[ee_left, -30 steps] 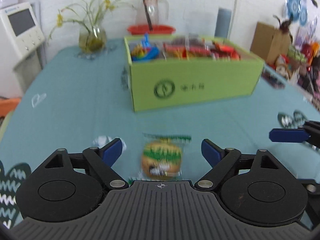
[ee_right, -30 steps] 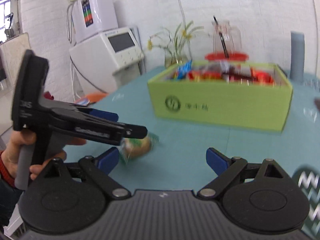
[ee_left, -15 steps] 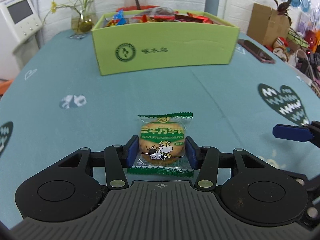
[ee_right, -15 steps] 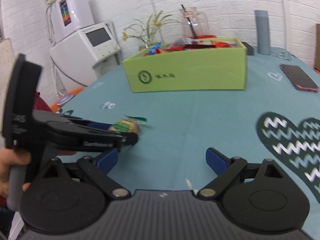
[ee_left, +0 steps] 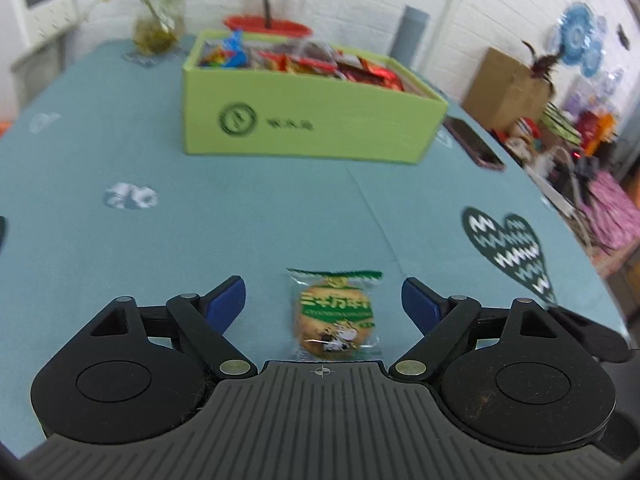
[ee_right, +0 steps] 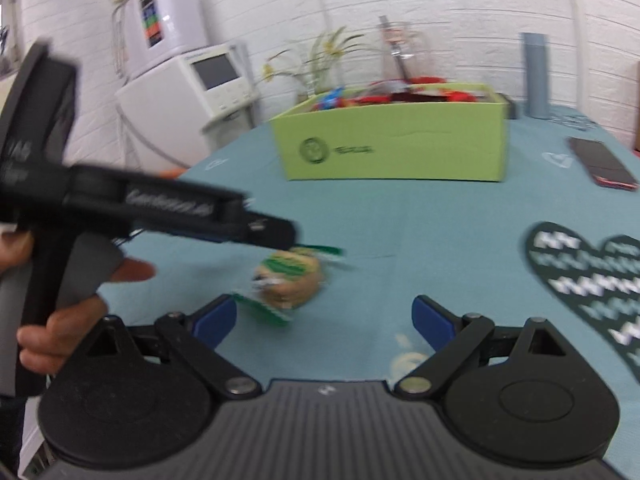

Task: Organize snacks
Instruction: 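Grasp the green-wrapped round cake with the left gripper, then carry the green-wrapped cake into the green box and open the left gripper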

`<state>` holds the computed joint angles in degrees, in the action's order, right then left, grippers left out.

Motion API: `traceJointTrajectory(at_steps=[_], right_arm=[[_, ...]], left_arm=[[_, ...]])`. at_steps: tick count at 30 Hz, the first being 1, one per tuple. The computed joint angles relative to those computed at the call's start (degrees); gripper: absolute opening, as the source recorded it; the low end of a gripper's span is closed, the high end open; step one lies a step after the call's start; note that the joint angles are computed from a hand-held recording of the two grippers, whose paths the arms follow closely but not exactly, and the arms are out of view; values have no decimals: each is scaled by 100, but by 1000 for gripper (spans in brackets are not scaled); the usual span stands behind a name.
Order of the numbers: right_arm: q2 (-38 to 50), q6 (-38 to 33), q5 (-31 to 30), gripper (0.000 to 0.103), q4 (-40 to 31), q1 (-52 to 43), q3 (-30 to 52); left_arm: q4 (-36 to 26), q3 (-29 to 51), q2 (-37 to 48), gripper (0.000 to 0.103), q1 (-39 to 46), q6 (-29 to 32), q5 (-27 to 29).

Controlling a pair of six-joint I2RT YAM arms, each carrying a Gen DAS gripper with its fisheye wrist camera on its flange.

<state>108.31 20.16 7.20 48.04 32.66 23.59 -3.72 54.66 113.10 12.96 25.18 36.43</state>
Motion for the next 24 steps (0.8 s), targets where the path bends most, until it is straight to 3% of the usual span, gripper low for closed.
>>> traceJointTrajectory(at_steps=[3, 6, 8, 10, 11, 18, 24], right_arm=[[406, -37, 108, 93, -351, 189, 612], [732, -123, 366, 92, -900, 281, 1183], [902, -319, 480, 88, -933, 334, 1329], [917, -598, 592, 71, -888, 408, 1332], [871, -566, 486, 69, -852, 365, 1297], [301, -1216, 336, 70, -748, -80, 1349], [366, -2267, -106, 75, -1288, -1077, 2607]], left_arm=[[-831, 517, 329, 68, -21, 514, 178], [-962, 621, 485, 65, -121, 829, 148], [-1023, 704, 645, 53, -163, 984, 37], [-663, 491, 611, 32, -119, 1092, 81], [-545, 407, 581, 31, -83, 1082, 82], [-555, 823, 278, 30, -95, 140, 615], [-517, 2406, 609, 31, -875, -885, 316]])
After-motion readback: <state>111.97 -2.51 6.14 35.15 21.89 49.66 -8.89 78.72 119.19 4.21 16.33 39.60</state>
